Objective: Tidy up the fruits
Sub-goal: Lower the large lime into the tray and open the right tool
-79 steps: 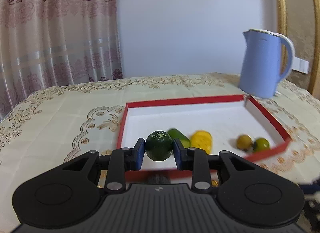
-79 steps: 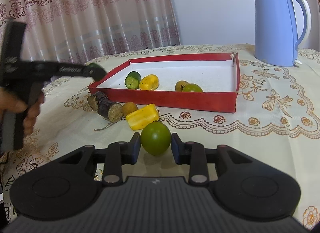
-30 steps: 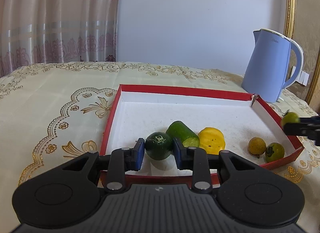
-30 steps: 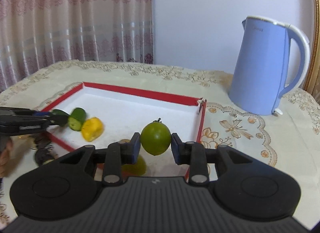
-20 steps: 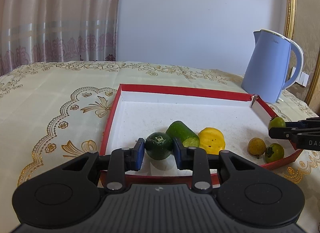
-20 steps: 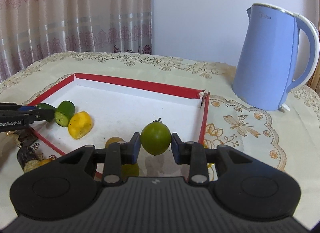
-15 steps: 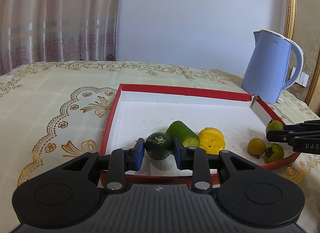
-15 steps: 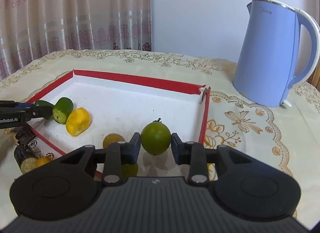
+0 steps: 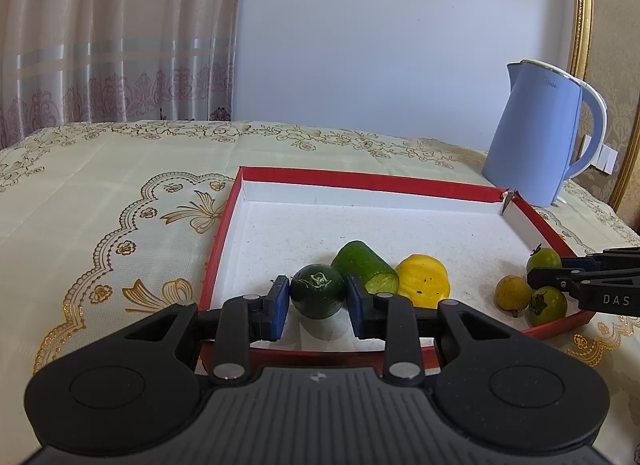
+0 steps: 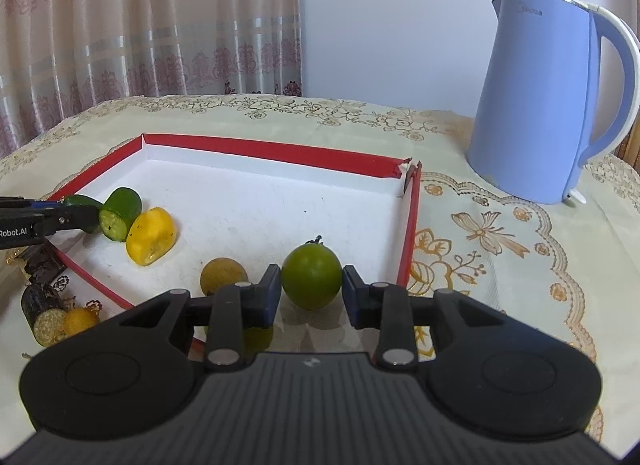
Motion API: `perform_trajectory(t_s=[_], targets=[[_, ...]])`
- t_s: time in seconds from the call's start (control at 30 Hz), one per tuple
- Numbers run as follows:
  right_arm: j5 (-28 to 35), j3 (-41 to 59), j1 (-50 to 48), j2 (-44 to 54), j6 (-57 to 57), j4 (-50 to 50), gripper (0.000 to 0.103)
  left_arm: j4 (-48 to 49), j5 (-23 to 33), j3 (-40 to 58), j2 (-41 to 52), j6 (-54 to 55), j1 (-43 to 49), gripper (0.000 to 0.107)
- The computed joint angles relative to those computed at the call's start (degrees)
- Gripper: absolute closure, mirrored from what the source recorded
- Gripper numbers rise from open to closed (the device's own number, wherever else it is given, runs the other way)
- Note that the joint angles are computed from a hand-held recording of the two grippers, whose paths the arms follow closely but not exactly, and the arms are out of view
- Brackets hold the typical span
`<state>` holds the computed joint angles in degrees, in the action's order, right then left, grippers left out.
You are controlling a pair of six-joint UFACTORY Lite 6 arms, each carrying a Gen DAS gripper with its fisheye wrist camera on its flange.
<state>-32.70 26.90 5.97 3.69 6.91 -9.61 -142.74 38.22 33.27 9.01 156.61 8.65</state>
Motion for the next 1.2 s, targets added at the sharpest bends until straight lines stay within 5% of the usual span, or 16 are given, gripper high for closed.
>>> perform_trajectory(t_s=[1.2], targets=[[-2.48, -0.36, -0.98, 1.16, 2.69, -2.17, 0.072, -0.12, 0.27, -0.18, 0.15, -0.22, -0.12, 0.078]])
